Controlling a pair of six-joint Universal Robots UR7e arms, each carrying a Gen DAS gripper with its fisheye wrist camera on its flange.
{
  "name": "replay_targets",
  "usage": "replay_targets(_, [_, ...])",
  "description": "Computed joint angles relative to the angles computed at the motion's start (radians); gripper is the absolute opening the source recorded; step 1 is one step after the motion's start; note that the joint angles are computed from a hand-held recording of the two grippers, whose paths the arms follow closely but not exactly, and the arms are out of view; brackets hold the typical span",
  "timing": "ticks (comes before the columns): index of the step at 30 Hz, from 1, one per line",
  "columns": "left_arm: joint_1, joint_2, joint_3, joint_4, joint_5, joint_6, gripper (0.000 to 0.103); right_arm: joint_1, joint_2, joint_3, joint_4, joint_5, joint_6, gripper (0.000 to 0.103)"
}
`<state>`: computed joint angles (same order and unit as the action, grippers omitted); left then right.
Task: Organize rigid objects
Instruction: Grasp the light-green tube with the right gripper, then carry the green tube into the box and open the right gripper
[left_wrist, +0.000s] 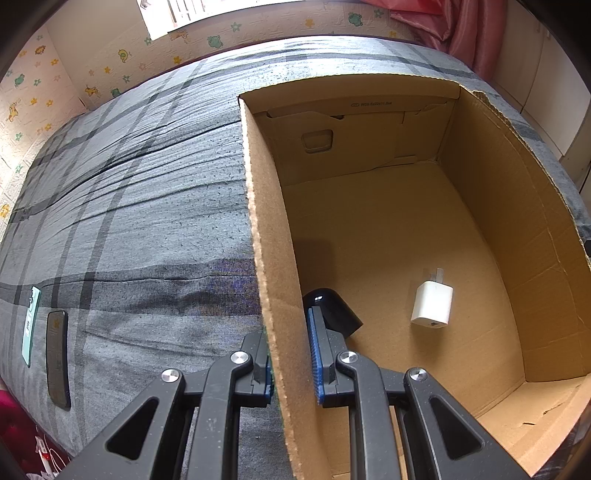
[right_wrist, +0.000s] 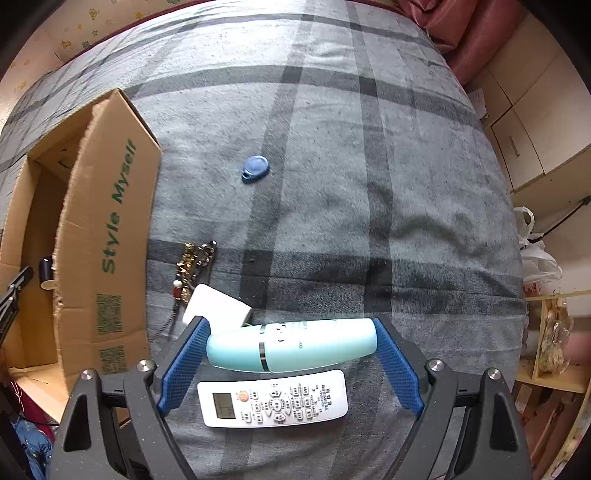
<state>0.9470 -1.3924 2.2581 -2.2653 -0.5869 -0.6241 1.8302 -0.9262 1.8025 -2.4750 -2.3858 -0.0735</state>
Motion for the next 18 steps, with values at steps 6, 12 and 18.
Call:
replay_targets(6, [0.000,0.001,0.000,-0.001,0.000,-0.001,0.017,0.038,-0.002,-0.015,0.019,0.007,0.006,0.091])
replay_targets(12, [0.001,0.004,0.000,-0.004,-0.002,0.001,0.017,0.084,0.018,-0.054,0.028,0.023,-0.005,0.091])
replay_targets(18, [0.003,0.003,0.001,-0.012,-0.005,0.007,0.017,0.127,0.056,-0.107,0.049,0.034,-0.016,0.091])
